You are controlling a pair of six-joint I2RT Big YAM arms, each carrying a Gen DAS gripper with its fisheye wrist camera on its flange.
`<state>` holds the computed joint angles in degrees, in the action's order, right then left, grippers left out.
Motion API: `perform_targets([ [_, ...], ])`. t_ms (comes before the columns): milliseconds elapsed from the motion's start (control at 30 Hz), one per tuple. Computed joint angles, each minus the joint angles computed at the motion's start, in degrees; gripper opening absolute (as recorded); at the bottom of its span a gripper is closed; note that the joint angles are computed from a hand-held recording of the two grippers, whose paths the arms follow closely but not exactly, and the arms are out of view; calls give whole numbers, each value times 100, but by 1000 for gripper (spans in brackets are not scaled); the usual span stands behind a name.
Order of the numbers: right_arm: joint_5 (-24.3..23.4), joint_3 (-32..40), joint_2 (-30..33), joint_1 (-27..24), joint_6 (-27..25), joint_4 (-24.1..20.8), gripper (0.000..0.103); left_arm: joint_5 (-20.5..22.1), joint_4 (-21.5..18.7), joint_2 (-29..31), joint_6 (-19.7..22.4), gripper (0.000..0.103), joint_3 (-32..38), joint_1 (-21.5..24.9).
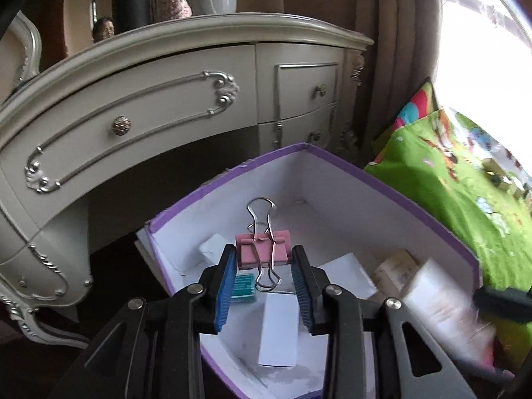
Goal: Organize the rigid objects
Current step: 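Lower the clip and dental box into the storage box and open both tools, then move both tools back toward the boxes on the bedspread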
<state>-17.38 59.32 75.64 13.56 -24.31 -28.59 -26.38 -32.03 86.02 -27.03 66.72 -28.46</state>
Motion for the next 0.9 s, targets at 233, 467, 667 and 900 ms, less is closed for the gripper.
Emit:
perform_targets([
  [233,-289,-107,-155,-352,400,268,77,-693,-59,43,89,90,161,-195],
  [467,-428,-113,-272,-1315,1225,490,83,-548,-138,273,326,90,521,-453],
  [667,-92,-222,-233,-2632,1896,603,87,817,-214,890,826,90,1425,-796],
  [900,367,133,314,-4272,2319,67,87,2825,-1143,2915,1135,90,4239,-1358],
])
